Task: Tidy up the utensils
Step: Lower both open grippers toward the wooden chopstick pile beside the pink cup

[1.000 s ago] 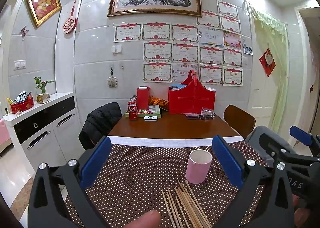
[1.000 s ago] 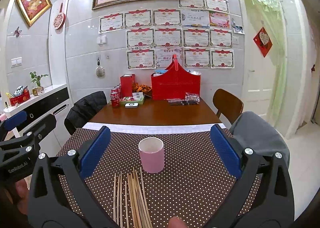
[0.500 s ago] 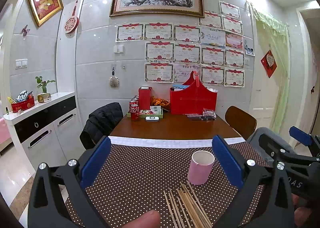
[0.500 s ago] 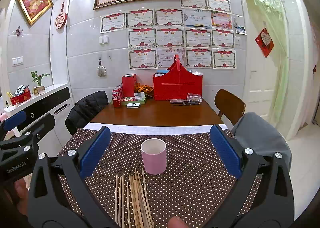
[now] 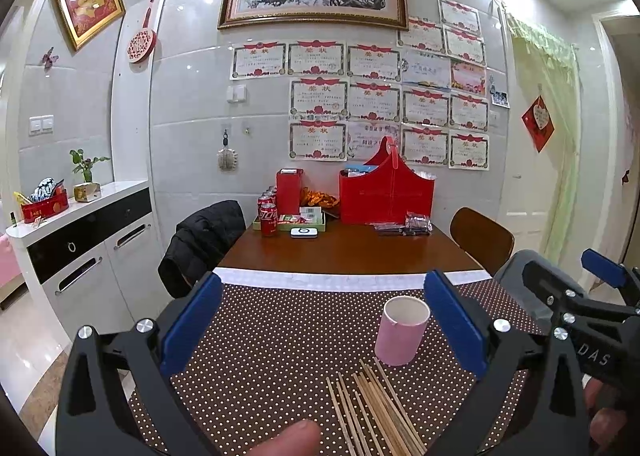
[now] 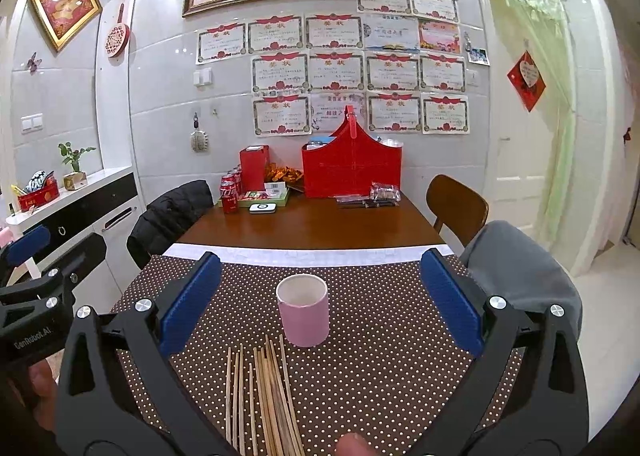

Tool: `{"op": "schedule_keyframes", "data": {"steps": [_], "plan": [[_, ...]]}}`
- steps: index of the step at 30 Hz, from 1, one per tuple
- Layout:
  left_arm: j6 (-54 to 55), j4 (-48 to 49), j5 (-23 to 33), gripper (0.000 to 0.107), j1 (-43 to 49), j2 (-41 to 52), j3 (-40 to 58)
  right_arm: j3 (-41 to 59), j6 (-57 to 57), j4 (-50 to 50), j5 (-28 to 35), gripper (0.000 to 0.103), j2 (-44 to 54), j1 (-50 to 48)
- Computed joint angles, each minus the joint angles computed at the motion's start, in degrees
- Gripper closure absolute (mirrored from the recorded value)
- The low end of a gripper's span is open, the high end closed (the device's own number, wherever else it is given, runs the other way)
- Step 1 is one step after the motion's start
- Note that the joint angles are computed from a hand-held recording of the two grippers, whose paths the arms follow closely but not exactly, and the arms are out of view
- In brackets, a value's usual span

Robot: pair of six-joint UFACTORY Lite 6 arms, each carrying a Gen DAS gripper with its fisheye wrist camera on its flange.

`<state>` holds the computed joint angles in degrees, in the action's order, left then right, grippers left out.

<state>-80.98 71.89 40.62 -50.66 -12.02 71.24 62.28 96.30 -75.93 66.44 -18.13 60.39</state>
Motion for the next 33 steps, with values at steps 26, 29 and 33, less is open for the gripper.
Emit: {"op": "schedule_keyframes", "data": {"steps": [26, 29, 33], "plan": [[-5.03, -4.54, -15.04, 0.008, 11.07, 19.33, -16.84, -22.36, -0.48, 9.16, -37.05, 0.006, 4.51, -26.5], [-4.44, -5.74, -15.38, 0.008, 10.63, 23.26, -15.94, -23.53, 1.19, 7.55, -40.0, 0.006, 7.18, -28.02], [-3.5, -7.37, -16.63, 0.008, 10.58, 27.73, -14.42, -23.57, 1.55, 6.25, -42.37, 0.006, 10.84, -28.88]]}}
